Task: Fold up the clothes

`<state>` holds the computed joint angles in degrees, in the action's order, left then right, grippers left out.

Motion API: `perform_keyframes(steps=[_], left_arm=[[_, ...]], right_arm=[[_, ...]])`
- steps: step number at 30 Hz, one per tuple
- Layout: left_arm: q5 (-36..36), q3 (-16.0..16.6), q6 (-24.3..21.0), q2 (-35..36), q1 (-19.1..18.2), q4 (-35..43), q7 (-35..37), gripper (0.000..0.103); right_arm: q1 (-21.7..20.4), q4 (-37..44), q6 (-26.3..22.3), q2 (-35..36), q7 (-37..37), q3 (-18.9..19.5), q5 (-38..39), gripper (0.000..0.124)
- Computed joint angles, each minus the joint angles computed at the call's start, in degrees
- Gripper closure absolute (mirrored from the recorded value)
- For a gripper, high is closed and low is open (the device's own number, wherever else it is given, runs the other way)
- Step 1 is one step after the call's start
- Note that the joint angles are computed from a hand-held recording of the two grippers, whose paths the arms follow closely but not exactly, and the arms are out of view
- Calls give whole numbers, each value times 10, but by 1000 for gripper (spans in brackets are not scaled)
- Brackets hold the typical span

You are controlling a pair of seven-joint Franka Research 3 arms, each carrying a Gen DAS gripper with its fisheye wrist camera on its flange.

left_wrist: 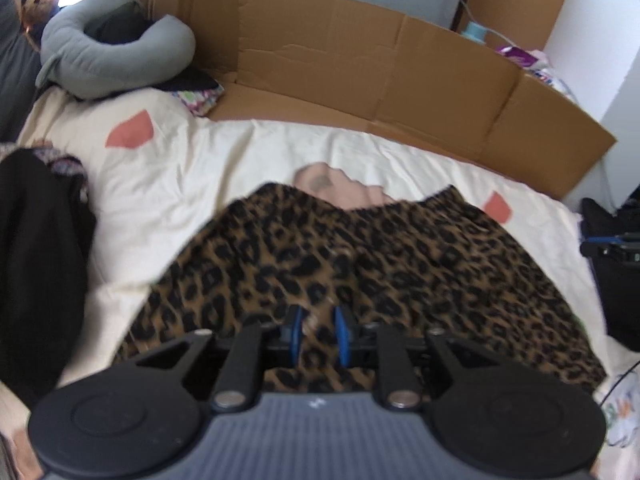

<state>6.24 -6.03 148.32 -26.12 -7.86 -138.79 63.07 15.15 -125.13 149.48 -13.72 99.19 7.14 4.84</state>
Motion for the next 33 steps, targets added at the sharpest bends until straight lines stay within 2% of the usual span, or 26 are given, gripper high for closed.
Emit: perform_keyframes(steps=[5,10,14,17,19,28,33], left_arm=[[-24,1,-20,-28,-21,-20,2,83],[-19,-20,-15,-62,-23,-48,-47,79],[-10,-23,-30,-80,-42,-51,-39,79],[-10,-27,-36,-89,-55,-51,-44,79],[-13,-28,-35,-88,-65,-53,-44,79],[-49,-32,-27,-62,-111,-53,-46,77],[-79,-25,-29,-23,-143,-28,-7,76]], right_arm=[[-3,-43,-19,-53,6,2,3,89],[-16,-97,-6,-113,51,15,10,89],[-17,-125,-24,-157,47,17,9,88],[-22,-154,-28,-200,56,22,10,83],[-26,-176,-27,-224,68,27,15,83],[-13,-224,-85,-268,56,28,24,83],[-12,-247,-97,-286,60,27,33,83]])
